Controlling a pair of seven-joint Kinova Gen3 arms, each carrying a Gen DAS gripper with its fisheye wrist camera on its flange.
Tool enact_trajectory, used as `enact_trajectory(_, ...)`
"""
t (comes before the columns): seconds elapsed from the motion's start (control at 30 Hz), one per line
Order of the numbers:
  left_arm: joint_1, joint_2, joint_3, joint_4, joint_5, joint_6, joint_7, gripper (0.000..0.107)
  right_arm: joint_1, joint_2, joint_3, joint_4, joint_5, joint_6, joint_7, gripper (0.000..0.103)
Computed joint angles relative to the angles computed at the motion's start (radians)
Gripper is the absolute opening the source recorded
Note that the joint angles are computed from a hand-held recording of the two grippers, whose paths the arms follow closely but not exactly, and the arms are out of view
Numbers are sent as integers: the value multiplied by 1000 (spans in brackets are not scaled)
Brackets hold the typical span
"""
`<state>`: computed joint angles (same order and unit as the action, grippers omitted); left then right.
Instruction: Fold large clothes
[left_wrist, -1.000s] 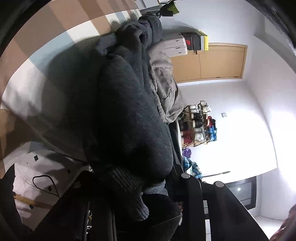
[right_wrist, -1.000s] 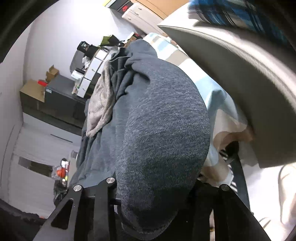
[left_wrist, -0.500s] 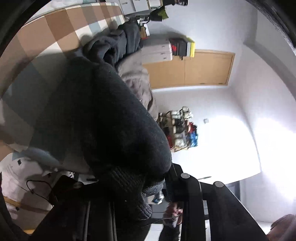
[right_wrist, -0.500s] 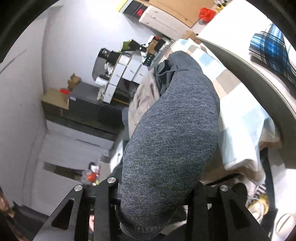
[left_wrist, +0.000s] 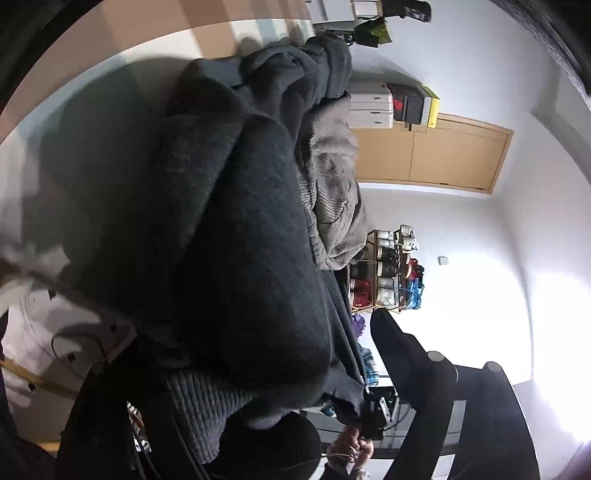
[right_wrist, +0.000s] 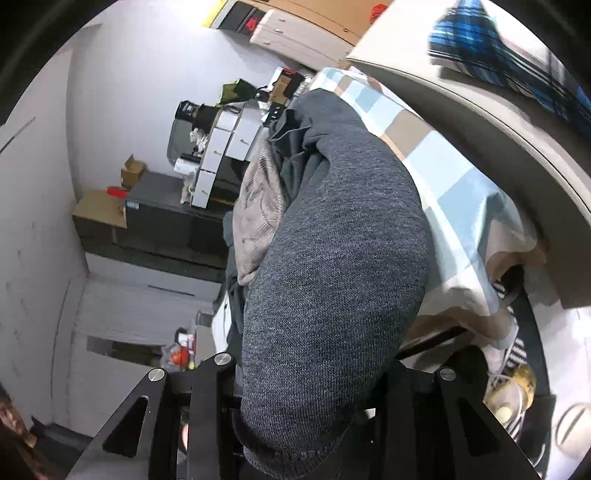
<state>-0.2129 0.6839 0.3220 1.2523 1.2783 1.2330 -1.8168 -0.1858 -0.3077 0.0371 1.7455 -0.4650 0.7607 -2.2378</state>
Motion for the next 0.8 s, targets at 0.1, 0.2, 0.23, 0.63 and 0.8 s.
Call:
enact_trajectory(0.1, 18, 17, 8, -30, -11, 4, -30, 72, -10, 1, 9, -4, -3, -1, 24, 34)
enact_trajectory(0.2, 32, 27, 8, -78, -77, 36, -16, 26, -14, 0, 20, 4, -15, -4, 41, 34)
enact_trajectory(0.23, 32, 16, 0, -72, -84, 35, -13, 26, -14, -2, 23, 9, -21, -10, 46, 34)
enact_trajectory(0.63, -119, -76, -11, 132, 89, 158, -157, 22, -49, -108, 45, 128, -116, -104, 68, 33)
enact_trajectory(0.8, -132, -134, -47, 228, 175, 212, -199, 22, -38, -185, 12, 176, -87, -102, -14, 33)
